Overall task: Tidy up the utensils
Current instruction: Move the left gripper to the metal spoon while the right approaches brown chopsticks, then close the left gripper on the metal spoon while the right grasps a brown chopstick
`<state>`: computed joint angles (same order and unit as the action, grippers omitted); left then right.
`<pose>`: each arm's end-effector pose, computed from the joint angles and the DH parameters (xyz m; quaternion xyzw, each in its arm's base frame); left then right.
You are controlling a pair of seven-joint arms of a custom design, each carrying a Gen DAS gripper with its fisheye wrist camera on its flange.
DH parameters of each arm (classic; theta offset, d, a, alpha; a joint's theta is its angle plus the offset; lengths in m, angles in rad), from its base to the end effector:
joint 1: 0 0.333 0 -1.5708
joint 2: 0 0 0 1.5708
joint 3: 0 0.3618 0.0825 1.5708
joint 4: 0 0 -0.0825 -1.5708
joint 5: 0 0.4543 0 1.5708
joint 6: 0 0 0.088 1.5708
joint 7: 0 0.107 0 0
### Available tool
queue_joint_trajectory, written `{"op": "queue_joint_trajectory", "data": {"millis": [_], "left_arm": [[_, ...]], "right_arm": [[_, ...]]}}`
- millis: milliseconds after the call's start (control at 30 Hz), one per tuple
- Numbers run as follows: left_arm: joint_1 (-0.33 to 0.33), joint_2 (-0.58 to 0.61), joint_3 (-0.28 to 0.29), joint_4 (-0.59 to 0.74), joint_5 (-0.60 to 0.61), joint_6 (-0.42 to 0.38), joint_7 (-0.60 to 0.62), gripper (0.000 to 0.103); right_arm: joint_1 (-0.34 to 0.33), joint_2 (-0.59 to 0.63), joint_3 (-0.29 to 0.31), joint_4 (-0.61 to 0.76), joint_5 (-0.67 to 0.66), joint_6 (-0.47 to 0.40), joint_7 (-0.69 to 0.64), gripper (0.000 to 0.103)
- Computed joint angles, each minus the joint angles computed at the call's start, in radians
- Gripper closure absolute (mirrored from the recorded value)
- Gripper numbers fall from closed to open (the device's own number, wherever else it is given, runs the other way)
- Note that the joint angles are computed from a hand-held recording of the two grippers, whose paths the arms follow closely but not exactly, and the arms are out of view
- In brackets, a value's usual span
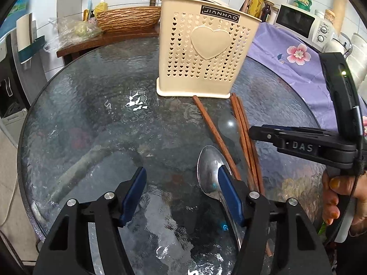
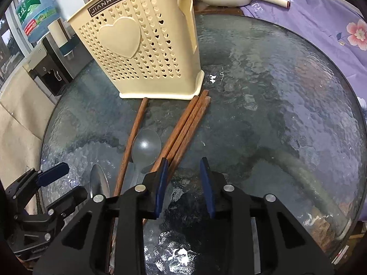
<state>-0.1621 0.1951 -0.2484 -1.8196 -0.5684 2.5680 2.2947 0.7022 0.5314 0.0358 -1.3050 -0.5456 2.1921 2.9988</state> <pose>0.6735 -0.2711 0.5079 -0.3866 0.8534 -0.3416 0.0743 0.6354 0.5431 0.4987 -0.5061 0.8120 -0.1747 0.2324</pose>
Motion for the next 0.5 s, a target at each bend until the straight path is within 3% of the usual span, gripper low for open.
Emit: {"op": "queue_joint_trajectory", "data": {"millis": [300, 500], "left_arm": [[-0.008, -0.018, -0.004, -0.019, -0.016, -0.002, 0.016, 0.041], [-0.01, -0.018, 0.0, -0.018, -0.012, -0.006, 0.006, 0.041]], "right_arm": [[-0.006, 0.051, -0.005, 0.091, 0.033, -0.065, -0.066, 0.077], [-0.016, 0.04, -0.004, 0.072, 0.049, -0.05, -0.098, 0.085]]}}
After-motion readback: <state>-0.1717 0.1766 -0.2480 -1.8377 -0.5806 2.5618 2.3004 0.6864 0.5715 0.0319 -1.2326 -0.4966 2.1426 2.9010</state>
